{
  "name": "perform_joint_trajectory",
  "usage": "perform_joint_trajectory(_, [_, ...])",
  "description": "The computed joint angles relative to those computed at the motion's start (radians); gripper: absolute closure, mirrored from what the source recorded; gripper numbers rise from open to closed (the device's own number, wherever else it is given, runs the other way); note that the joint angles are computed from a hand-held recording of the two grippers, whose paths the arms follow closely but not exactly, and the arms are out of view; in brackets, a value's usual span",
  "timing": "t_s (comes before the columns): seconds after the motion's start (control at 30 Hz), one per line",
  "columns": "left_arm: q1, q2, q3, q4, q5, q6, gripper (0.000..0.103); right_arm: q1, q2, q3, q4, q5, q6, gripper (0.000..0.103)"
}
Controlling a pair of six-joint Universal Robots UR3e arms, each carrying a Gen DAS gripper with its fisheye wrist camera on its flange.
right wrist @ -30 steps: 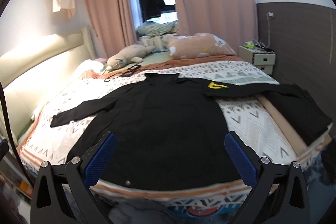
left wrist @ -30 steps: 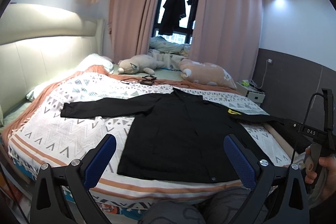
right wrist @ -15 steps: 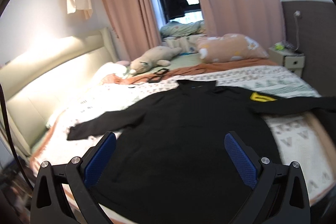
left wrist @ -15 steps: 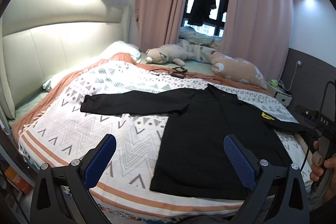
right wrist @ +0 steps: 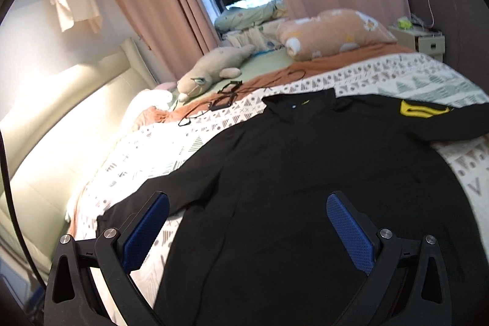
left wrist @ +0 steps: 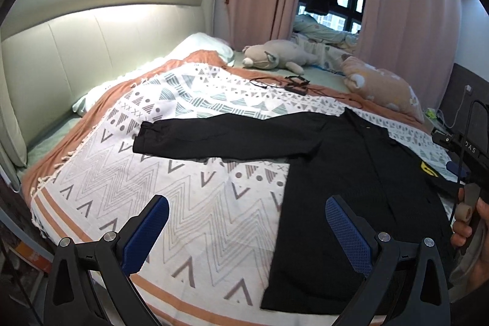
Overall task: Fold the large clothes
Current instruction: 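Move the left gripper to the black sleeve cuff and close on it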
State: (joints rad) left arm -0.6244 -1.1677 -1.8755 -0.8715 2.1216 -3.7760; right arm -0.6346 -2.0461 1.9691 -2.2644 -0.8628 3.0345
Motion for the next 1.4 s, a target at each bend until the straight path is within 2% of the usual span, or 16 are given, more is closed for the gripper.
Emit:
perform_joint_trajectory(0.13, [0.169, 0.025, -0.023, 0.016, -0.111, 0.081, 0.001, 0.144, 0.18, -0.04, -0.207, -0.086, 0.143, 0.0])
perform_joint_trajectory(0.23, [0.315, 0.045, -0.046, 0.028, -0.211, 0.128, 0.001, 0.241, 0.319, -0.129, -0.257, -0.138, 0.195, 0.0])
perform_joint_trajectory(0.37, [0.474, 0.029, -0.046, 0.023, -0.317, 0.177, 0.012, 0.325, 0.469, -0.248, -0.297, -0.196, 0.221, 0.008])
perform_joint_trajectory(0.47, [0.577, -0.004, -0.038, 0.034, -0.386, 0.204, 0.021, 0.347, 0.55, -0.327, -0.282, -0.212, 0.226, 0.01])
perform_joint_trajectory(0.53, [0.654, -0.03, -0.035, 0.048, -0.453, 0.22, 0.022, 0.366, 0.606, -0.389, -0.259, -0.232, 0.231, 0.011])
perform_joint_trajectory(0.6, [0.717, -0.058, -0.041, 0.072, -0.5, 0.225, 0.023, 0.384, 0.666, -0.459, -0.23, -0.225, 0.216, 0.019])
perform_joint_trajectory(0.67, [0.773, -0.091, -0.043, 0.092, -0.541, 0.221, 0.031, 0.405, 0.73, -0.534, -0.203, -0.234, 0.208, 0.023])
perform_joint_trajectory(0.77, [0.843, -0.154, -0.048, 0.126, -0.611, 0.209, 0.035, 0.435, 0.823, -0.637, -0.179, -0.254, 0.216, 0.032])
perform_joint_trajectory(0.83, [0.859, -0.221, -0.031, 0.144, -0.615, 0.201, 0.035, 0.451, 0.88, -0.699, -0.162, -0.26, 0.221, 0.036])
perform_joint_trajectory(0.9, [0.868, -0.284, -0.013, 0.158, -0.61, 0.203, 0.035, 0.464, 0.941, -0.759, -0.149, -0.262, 0.216, 0.046])
perform_joint_trajectory(1.0, [0.897, -0.367, 0.001, 0.19, -0.637, 0.21, 0.035, 0.464, 1.012, -0.811, -0.145, -0.248, 0.216, 0.054])
perform_joint_trajectory(1.23, [0.944, -0.553, 0.04, 0.24, -0.597, 0.196, 0.035, 0.455, 1.17, -0.934, -0.114, -0.225, 0.23, 0.07])
perform_joint_trajectory(1.4, [0.955, -0.655, 0.075, 0.285, -0.544, 0.206, 0.037, 0.452, 1.232, -0.976, -0.116, -0.197, 0.224, 0.084])
